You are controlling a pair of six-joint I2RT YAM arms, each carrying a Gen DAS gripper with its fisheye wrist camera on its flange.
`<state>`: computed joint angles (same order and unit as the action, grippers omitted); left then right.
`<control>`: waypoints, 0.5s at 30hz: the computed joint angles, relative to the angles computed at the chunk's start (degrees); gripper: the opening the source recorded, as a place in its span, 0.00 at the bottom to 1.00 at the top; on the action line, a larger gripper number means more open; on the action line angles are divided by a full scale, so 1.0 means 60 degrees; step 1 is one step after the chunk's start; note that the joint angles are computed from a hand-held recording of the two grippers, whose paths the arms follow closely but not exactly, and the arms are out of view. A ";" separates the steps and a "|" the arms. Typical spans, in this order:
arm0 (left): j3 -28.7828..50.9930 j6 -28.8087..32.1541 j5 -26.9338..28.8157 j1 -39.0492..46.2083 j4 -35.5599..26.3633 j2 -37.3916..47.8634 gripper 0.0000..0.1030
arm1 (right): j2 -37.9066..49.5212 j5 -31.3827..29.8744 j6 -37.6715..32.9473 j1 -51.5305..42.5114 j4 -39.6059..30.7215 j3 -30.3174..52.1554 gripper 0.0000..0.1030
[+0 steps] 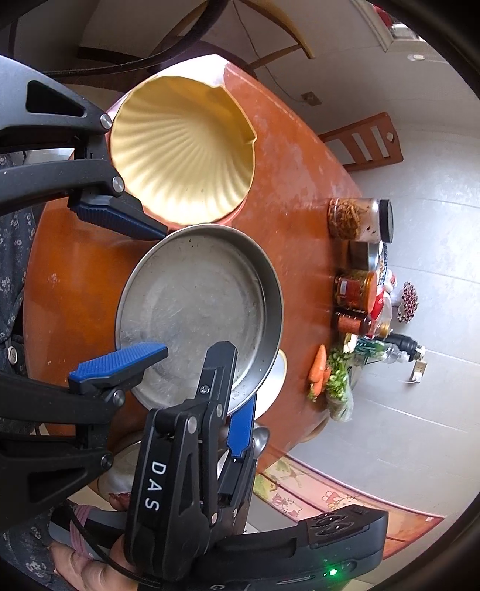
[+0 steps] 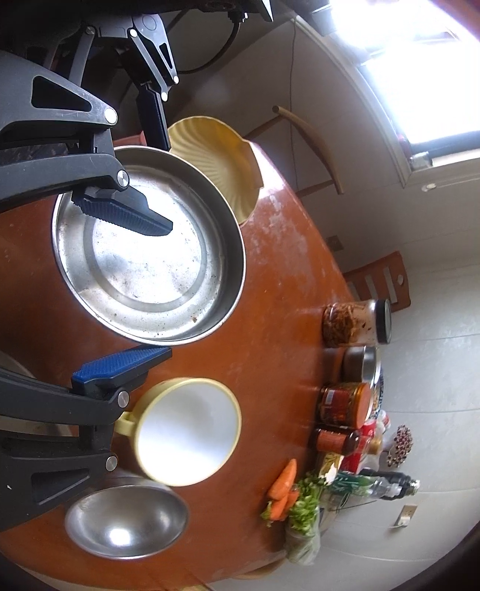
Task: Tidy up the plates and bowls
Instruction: 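Carry the metal pan over the yellow shell plate and lower it on top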
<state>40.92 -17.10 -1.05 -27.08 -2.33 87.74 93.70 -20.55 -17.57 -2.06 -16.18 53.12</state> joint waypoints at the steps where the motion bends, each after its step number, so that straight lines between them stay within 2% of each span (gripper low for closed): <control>1: -0.0027 0.0033 0.0033 0.0105 -0.0008 -0.0078 0.55 | 0.0008 0.0019 0.0039 0.0079 -0.0006 0.0051 0.60; 15: -0.0334 0.0535 0.0526 0.1605 0.0138 -0.0405 0.55 | 0.0969 0.0489 0.0688 0.1462 -0.0036 0.1221 0.60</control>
